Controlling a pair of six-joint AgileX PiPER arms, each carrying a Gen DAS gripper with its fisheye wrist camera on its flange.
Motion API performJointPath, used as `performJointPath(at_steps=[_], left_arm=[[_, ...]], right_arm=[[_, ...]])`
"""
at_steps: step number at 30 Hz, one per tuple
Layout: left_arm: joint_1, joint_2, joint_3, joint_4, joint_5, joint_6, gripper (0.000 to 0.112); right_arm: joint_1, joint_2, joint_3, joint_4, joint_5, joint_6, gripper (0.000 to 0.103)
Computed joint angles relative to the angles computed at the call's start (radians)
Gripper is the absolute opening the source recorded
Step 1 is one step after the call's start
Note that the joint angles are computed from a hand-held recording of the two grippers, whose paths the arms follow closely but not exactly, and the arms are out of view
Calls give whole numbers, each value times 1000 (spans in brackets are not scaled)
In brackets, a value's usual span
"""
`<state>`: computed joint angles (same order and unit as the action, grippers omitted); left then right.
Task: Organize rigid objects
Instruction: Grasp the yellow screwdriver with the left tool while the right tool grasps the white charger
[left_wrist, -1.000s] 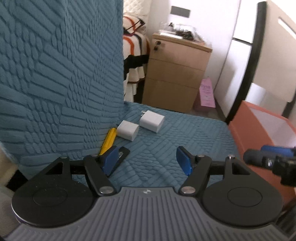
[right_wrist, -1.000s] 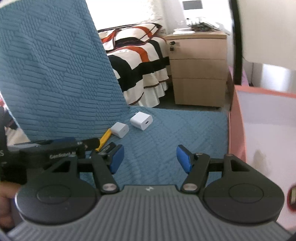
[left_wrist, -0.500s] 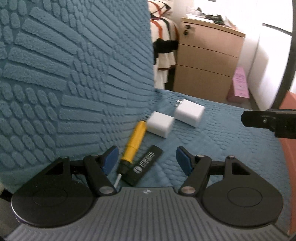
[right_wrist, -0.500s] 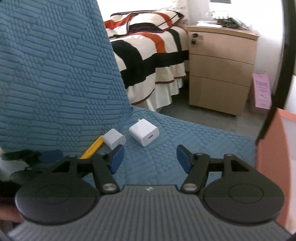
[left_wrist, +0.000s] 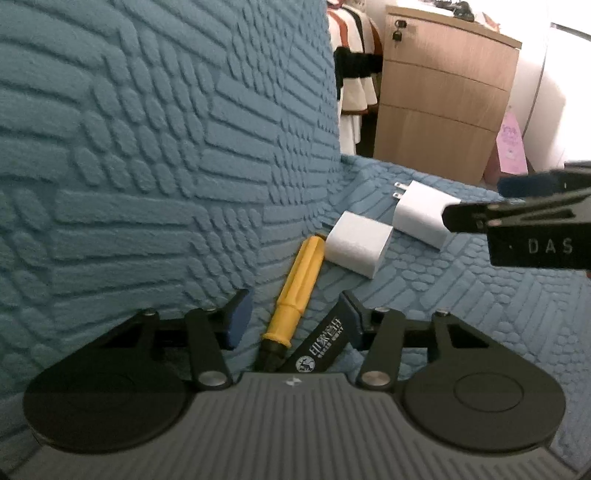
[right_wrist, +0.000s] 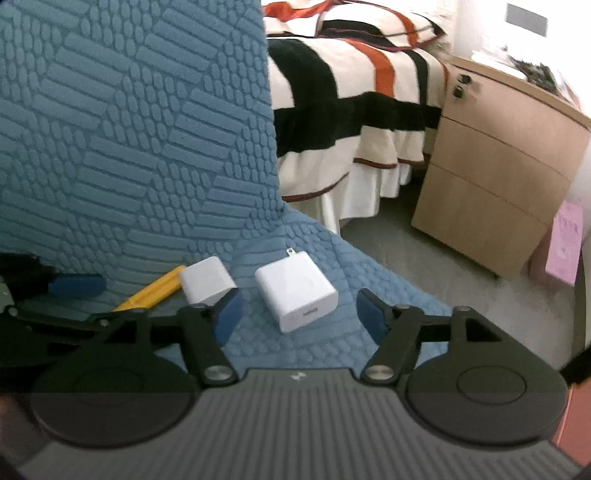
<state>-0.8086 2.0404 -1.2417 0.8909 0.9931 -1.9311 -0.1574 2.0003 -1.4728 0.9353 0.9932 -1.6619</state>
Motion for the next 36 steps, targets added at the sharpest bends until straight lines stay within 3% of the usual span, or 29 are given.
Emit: performJointPath(at_steps=[6, 10, 12, 14, 16, 22, 23, 27, 36], left_arm=[[46, -9, 38, -8, -86, -30, 50], [67, -2, 30, -11, -91, -35, 50], [86, -6, 37, -23, -117, -28, 45], [103, -12, 55, -20, -144, -44, 42], [110, -12, 48, -32, -141, -19, 34], [104, -17, 34, -54, -122, 22, 27], [101, -25, 38, -56, -119, 17, 26], [90, -70, 70, -73, -124, -12, 24], [34, -116, 99, -34, -134, -109, 24]], right_arm=[[44, 84, -94, -35, 0, -3, 76], [78, 96, -108, -113, -65, 4, 76], [71, 135, -169, -138, 1, 50, 76], [74, 156, -187, -158, 4, 72, 76], [74, 166, -175, -146, -8, 45, 76], [83, 171, -148, -96, -23, 31, 75], [82, 172, -147, -90, -11, 25, 70], [84, 139, -95, -65, -27, -36, 59], [60, 47, -14, -76, -20, -65, 58]])
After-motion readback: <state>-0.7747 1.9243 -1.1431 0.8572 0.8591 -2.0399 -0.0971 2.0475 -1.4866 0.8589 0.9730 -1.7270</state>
